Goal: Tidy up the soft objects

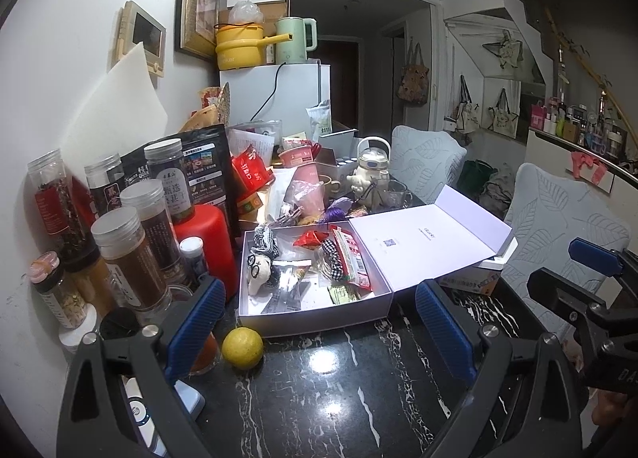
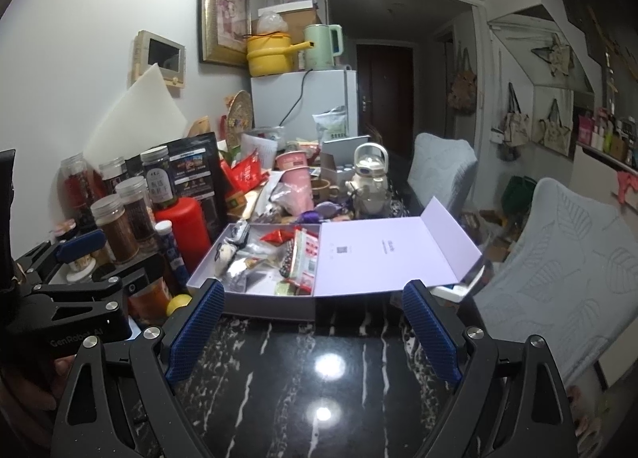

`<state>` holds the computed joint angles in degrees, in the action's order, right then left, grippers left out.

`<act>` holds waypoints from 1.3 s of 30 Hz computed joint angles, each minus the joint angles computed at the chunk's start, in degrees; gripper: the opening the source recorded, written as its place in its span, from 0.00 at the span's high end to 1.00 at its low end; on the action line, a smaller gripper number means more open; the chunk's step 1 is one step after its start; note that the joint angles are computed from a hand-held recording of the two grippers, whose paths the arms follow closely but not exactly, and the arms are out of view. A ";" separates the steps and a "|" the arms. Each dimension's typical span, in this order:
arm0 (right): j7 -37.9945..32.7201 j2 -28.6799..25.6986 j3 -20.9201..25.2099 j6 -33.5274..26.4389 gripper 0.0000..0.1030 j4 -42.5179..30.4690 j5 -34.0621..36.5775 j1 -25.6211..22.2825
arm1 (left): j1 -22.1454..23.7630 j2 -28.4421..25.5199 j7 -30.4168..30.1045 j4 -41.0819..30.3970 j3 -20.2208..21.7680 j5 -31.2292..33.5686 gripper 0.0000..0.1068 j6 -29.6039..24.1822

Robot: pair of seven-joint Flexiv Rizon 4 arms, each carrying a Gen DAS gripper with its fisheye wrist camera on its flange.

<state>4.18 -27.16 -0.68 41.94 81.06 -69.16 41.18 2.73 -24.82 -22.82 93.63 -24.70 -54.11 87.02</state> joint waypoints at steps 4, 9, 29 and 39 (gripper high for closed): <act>-0.39 -0.40 0.11 -0.89 0.11 -0.55 1.45 -0.05 | -0.05 -0.51 0.05 -0.67 0.21 0.54 0.08 -0.72; -0.83 -0.87 0.06 -1.69 0.11 -1.13 3.01 0.06 | -0.60 -0.97 -1.55 -1.74 1.87 1.57 0.08 -3.74; -4.90 -3.23 -0.84 -3.40 0.11 -4.52 9.00 0.58 | -2.26 -3.82 -9.44 -5.73 6.62 11.86 0.08 -7.80; -6.31 -3.69 -0.78 -4.03 0.11 -5.29 10.92 0.55 | -3.13 -4.81 -13.70 -7.99 8.96 17.13 0.08 -11.41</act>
<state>-2.13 -30.84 -1.45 37.90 75.77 -58.24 41.73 -0.41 -29.63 -36.52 85.64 -15.74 -36.97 75.61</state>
